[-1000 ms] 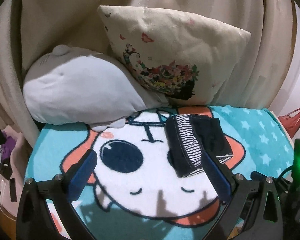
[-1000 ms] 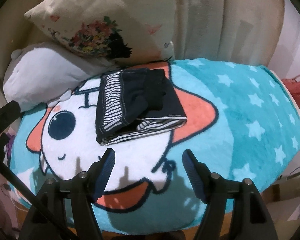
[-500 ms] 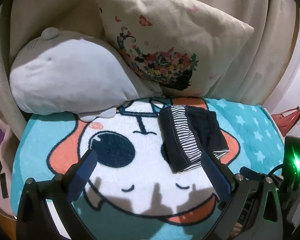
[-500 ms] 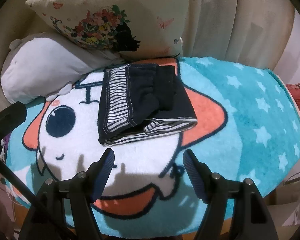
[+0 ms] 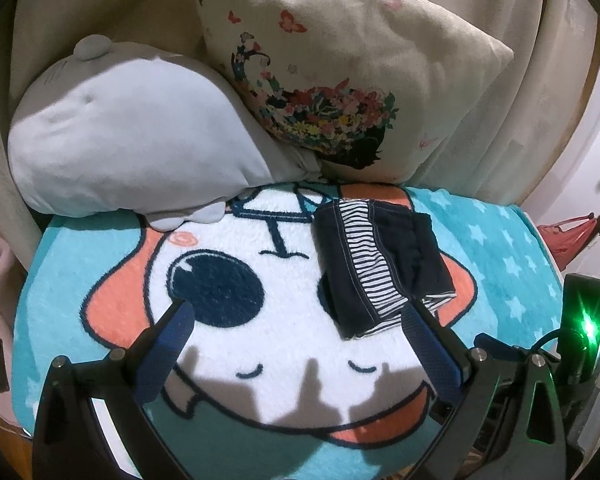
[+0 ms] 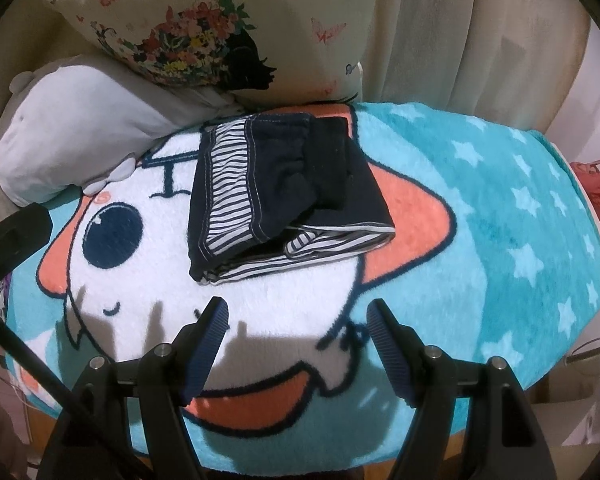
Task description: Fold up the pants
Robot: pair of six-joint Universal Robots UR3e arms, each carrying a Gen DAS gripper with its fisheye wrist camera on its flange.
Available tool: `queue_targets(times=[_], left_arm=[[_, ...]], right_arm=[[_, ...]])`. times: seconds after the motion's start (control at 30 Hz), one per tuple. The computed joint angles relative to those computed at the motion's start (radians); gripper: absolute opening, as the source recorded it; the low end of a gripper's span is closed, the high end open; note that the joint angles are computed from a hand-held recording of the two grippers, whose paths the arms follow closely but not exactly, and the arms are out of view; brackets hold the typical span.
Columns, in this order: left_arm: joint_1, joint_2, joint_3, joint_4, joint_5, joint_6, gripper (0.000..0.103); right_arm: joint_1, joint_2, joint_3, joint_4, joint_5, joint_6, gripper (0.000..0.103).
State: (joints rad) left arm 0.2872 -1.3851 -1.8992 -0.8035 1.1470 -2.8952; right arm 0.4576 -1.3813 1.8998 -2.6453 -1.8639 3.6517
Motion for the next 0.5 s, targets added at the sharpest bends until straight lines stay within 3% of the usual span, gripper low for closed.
queue_targets(times=[0.5], left_arm=[[-0.015, -0.010, -0.005, -0.017, 0.028, -0.002, 0.103]], right_arm=[[0.000, 0.006, -0.004, 0.007, 0.002, 0.007, 0.077]])
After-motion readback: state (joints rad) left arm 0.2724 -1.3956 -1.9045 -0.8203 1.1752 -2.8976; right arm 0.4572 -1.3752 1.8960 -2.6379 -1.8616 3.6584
